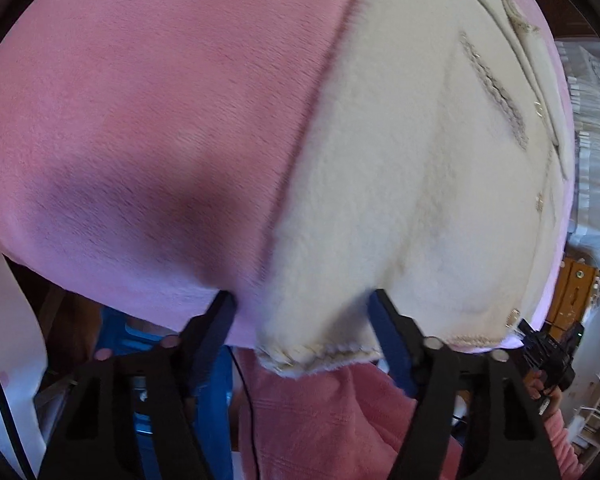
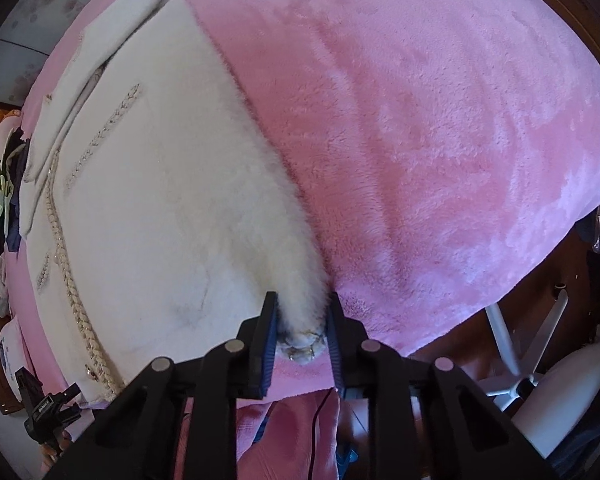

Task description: Fold large clothes

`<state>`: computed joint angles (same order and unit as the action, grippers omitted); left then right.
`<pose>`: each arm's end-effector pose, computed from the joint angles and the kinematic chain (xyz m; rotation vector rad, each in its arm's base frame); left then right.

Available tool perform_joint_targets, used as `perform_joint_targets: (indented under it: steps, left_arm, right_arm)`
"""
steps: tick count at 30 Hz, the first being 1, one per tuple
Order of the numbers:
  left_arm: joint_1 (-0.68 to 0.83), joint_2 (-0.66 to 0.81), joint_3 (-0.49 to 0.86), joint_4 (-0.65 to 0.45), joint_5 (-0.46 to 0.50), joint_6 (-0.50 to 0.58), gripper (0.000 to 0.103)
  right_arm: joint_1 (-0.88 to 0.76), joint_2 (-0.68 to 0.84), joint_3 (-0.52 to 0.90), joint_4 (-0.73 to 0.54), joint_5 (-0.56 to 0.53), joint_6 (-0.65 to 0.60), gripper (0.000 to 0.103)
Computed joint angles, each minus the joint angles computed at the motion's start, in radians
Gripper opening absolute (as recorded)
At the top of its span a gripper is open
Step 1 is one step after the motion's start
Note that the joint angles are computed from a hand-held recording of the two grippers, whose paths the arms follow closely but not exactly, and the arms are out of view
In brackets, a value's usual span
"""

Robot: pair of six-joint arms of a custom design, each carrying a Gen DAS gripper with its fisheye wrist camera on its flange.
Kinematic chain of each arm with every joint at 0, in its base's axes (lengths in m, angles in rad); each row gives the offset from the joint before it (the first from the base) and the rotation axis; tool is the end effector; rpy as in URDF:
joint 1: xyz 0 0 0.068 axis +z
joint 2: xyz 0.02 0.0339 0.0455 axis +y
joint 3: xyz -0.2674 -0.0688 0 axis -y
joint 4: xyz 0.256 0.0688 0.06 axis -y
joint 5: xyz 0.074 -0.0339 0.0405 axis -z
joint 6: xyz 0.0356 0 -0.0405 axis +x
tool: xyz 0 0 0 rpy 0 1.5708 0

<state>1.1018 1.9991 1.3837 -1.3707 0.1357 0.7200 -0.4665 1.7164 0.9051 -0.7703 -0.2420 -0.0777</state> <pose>0.1537 0.2928 0.1580 0.5973 -2.8698 0.6100 0.2516 -0.1171 0.1252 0.5942 3.0074 0.3635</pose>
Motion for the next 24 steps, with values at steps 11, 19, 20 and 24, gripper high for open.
perform_joint_targets:
  steps: [11,19,20,24]
  left_arm:
    - [-0.037,-0.196,-0.145,0.056,-0.021,-0.030,0.014]
    - [-0.091,-0.333,-0.115,-0.045,0.086,-0.100,0.014]
    - [-0.101,-0.339,-0.094,-0.072,0.112,-0.111,0.014]
    - [-0.138,-0.359,0.001,-0.146,0.189,-0.150,0.013]
  right_arm:
    - [-0.043,-0.047,0.022,-0.066,-0.113,-0.015,0.015]
    - [0.059,-0.103,0.051,-0.116,-0.205,0.012,0.014]
    - [0.071,-0.108,0.057,-0.117,-0.220,0.031,0.014]
    - [0.102,-0.136,0.092,-0.126,-0.301,0.094,0.013]
